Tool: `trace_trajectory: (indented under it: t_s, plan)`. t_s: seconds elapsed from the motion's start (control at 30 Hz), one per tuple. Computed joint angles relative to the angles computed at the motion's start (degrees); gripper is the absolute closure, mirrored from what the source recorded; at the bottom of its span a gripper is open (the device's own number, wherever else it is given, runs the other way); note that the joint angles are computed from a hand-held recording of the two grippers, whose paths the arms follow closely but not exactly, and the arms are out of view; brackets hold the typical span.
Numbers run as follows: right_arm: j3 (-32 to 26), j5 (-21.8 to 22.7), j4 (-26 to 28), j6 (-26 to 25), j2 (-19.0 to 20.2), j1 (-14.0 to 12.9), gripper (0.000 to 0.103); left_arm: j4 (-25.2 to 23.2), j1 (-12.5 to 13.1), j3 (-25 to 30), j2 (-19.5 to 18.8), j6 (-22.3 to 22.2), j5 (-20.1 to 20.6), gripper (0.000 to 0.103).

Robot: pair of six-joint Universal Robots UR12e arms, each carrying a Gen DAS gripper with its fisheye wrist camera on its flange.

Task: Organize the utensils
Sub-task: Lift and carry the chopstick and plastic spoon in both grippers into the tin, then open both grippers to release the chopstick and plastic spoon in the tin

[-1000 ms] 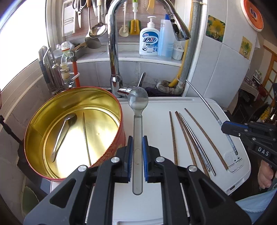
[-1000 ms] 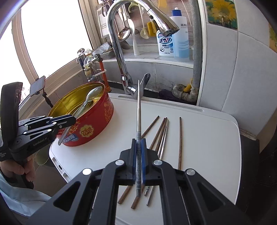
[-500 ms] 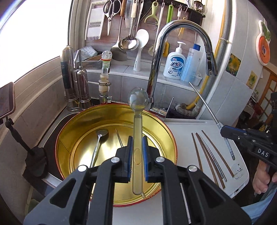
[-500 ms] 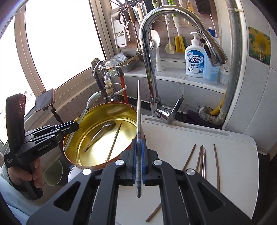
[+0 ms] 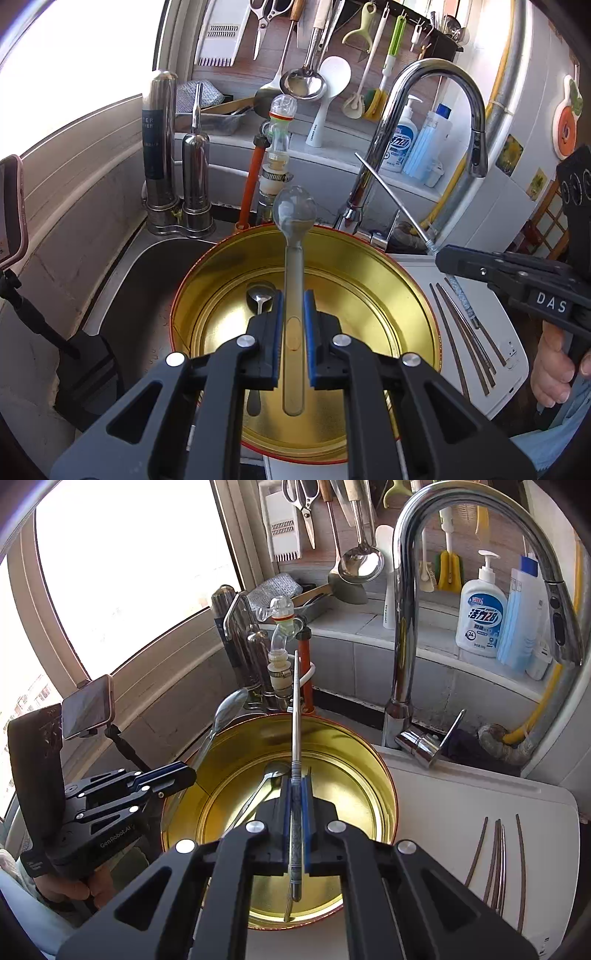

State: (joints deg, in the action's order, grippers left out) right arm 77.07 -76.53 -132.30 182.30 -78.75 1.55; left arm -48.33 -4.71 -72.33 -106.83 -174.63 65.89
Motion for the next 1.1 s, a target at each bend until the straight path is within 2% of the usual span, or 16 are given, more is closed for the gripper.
trace_trajectory:
  t_s: [0.17,0.37,0.5,0.77,0.93,1.1]
  plan:
    - [-2.73,0.07,5.02,1.07,2.26,0.59,0.097,-4.29,0.31,1.08,-0.85,-0.3,0.1,0.092]
    - [-6.24,1.66,13.33,4.65,5.09,-0.01,0.097,-9.16,0.15,3.88,-2.67,-1.34,0.61,0.092]
    - [-6.99,3.71,14.89,5.57,5.96,-0.28,0.097,-11.06,-0.3,4.92,-3.38,-0.4,1.11,0.092]
    - [-7.89,4.6,18.2,5.49,6.9,-0.28,0.097,-13.55,-0.58,5.45,-3.97,0.15,2.24,0.092]
    - [-8.37,4.23,19.85,4.95,7.36,-0.13,0.097,-14.67,-0.77,5.94,-4.42,0.14,2.84,0.092]
    - [-9.6,1.42,24.33,3.96,8.13,0.4,0.097,-17.37,-1.39,7.08,-5.27,1.79,4.2,0.092]
